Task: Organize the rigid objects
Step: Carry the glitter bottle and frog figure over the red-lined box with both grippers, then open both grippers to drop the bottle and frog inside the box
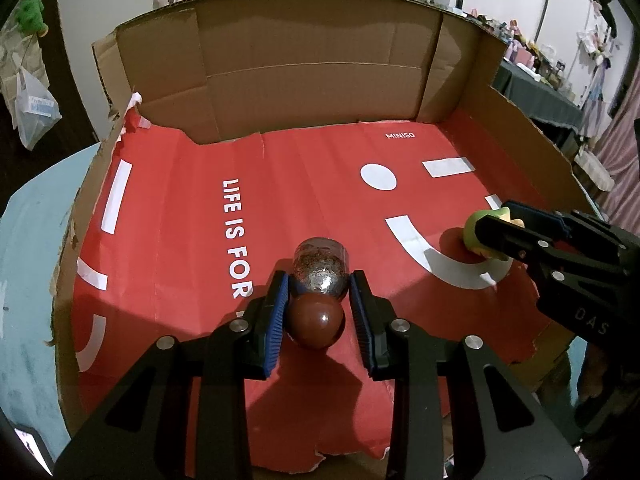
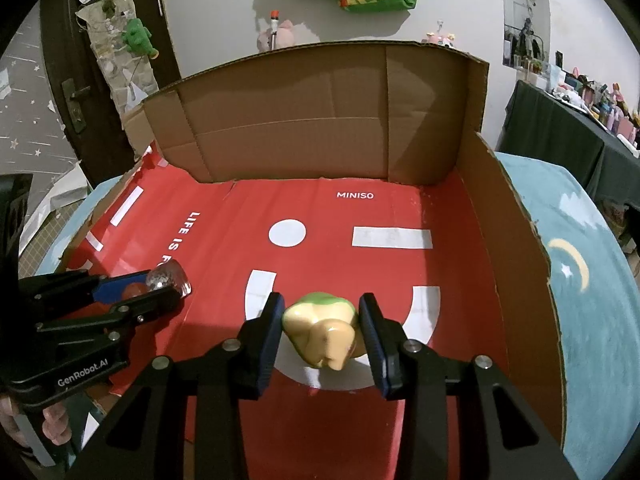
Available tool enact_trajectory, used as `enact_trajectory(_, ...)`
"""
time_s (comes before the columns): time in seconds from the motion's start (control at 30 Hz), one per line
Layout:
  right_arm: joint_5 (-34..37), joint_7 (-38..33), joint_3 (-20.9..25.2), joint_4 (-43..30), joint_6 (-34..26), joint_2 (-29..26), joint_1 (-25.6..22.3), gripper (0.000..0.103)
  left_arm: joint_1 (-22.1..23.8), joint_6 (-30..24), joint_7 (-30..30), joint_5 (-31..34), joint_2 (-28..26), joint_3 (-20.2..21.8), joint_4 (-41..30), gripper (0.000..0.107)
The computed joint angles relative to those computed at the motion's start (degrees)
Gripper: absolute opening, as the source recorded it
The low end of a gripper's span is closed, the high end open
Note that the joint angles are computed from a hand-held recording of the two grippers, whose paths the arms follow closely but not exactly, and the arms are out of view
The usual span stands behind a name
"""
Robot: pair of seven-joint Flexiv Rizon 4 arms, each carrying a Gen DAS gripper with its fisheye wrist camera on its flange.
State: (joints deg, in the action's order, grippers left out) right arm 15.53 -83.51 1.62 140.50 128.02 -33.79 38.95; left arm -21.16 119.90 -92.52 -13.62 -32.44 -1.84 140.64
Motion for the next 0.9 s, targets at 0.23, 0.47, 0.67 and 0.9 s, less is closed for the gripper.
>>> enact_trajectory(0.23, 0.1, 0.0, 0.1, 0.0, 0.0, 0.0, -0.1, 0.041, -2.5, -0.3, 0.9, -2.2, 0.0, 1.7, -0.1, 0.029)
enact_trajectory(0.47, 0.0, 0.1, 0.1, 0.0, 0.1, -0.1, -0.1, 0.042, -2.7, -0.3, 1.5, -3.1, -0.2, 1.5, -0.2, 0.030)
enact_trajectory(0.67, 0.1, 0.0, 0.0, 0.0, 0.1, 0.0, 0.0, 0.042, -4.8, 1.3, 2.5, -5.1, 0.3, 2.7, 0.4, 0.030)
enact_trajectory(0.9, 0.8, -0.3, 0.2, 0.4, 1.3, 0.0, 0.3, 0.042, -5.1, 0.8, 2.8, -7.1, 1.1, 2.4, 1.3, 0.031)
